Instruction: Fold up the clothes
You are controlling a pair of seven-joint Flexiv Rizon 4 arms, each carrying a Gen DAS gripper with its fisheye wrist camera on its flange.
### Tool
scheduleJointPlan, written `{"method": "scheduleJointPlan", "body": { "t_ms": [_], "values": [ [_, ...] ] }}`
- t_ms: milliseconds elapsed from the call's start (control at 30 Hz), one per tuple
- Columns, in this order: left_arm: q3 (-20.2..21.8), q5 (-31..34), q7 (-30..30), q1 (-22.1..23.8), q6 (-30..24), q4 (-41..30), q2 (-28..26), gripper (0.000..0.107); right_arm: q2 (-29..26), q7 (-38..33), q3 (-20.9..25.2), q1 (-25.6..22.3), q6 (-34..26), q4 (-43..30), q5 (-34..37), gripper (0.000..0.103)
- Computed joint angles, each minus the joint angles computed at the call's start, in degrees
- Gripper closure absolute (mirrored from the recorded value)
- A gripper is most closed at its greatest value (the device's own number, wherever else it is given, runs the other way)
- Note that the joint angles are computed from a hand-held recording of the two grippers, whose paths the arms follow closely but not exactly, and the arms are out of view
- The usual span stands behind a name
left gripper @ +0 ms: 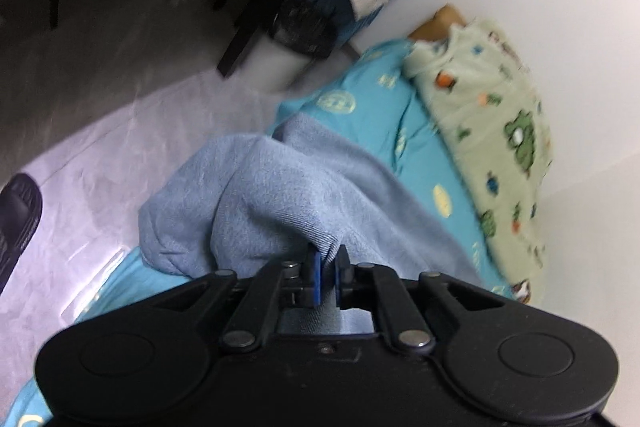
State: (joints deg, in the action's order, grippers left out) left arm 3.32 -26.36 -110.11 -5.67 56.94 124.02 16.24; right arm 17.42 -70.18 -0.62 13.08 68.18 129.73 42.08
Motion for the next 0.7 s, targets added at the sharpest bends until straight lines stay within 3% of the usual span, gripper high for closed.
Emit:
{"method": "scheduleJointPlan", "body": {
  "t_ms": [167,233,333,567,700],
  "values": [
    [-1.6,7.8,-0.9,1.3,-0.4,-0.4,1.2,0.085,3.2,4.6,0.8,-2.7,5.3,2.5,-2.7,0.061],
    [-2.1,9.8,0.0,1.1,-0.1,-0.6,1.9,0.067,3.8,7.0,0.6,-4.2,8.1,3.4,-4.9,0.057],
    [-3.4,14.1,0.4,1.1,0.7,-1.1,3.1,0.053,3.7,11.0,-0.7,-6.8,10.8,4.0,-9.1,0.054],
    [-6.8,21.3,2.2,-0.6,7.1,-1.5,2.3,0.048,2.9,14.4,-6.0,-11.8,11.0,4.5,-15.7,0.036],
    [-8.5,23.0,3.5,-2.7,10.6,-2.1,-1.0,0.048,2.5,13.3,-9.3,-11.3,9.4,5.5,-13.1,0.035]
  ]
}}
